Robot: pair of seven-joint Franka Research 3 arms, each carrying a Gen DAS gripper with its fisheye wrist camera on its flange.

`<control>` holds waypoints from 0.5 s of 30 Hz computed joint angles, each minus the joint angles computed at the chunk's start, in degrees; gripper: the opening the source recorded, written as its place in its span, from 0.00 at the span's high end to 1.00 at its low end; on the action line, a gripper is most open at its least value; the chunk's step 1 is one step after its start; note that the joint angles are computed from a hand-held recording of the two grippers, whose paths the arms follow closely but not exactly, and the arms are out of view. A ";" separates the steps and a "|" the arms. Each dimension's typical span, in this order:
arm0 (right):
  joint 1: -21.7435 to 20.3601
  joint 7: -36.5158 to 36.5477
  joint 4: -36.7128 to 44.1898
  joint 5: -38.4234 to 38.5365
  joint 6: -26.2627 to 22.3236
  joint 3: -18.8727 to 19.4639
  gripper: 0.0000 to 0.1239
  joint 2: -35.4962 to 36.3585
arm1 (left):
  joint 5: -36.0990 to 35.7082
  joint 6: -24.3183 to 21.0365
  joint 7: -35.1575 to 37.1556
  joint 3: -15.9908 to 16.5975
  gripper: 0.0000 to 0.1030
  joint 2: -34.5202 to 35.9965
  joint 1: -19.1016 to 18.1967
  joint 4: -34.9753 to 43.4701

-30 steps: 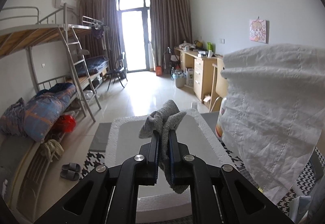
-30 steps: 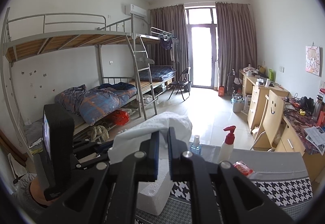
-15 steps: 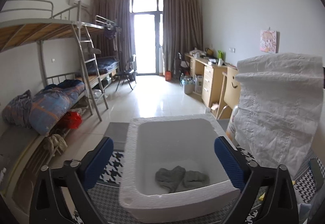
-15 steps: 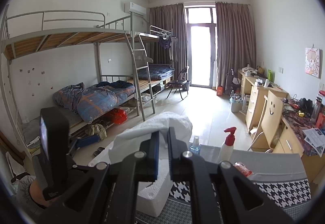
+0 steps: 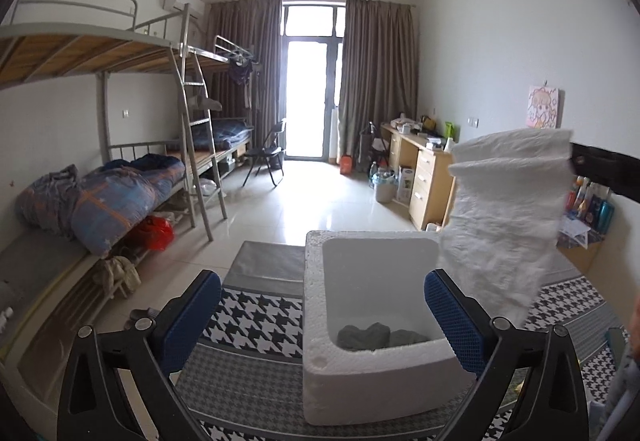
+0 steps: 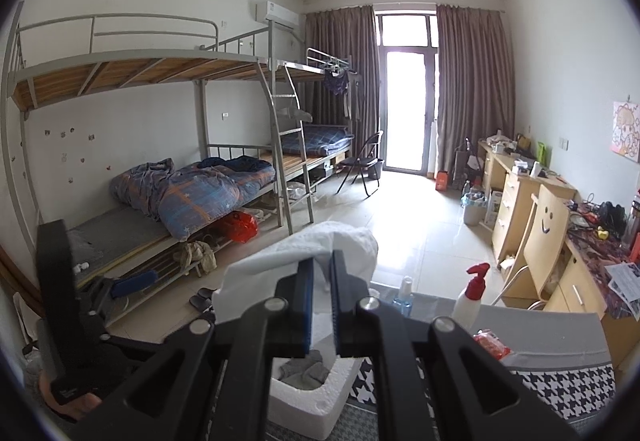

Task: Organize soft objects
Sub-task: 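Lower the white tissue into the foam box and open the right tool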

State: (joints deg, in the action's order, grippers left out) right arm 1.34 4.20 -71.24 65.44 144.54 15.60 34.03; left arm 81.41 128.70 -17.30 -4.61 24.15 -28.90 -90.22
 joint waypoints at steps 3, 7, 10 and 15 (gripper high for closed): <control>0.70 1.41 1.16 -1.64 -0.37 -0.42 0.92 0.89 | 0.23 -0.55 -0.92 -0.09 0.01 -0.58 -0.22 -1.06; 1.53 3.59 2.14 -4.08 -0.21 -0.62 0.92 1.58 | 0.82 -2.21 -1.83 -0.41 0.01 -1.61 -0.48 -2.65; 1.77 3.84 2.49 -5.07 0.49 -0.35 0.92 2.02 | 1.37 -2.92 -3.58 -0.84 0.01 -2.61 -0.31 -4.23; 3.21 8.00 5.34 -9.52 0.63 -1.17 0.92 4.22 | 2.28 -3.20 -5.49 -1.82 0.01 -3.83 0.20 -6.62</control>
State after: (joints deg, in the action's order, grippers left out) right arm 4.55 12.20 -65.90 55.92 145.17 14.42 38.25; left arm 83.69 125.50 -22.80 -6.43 20.31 -28.70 -96.85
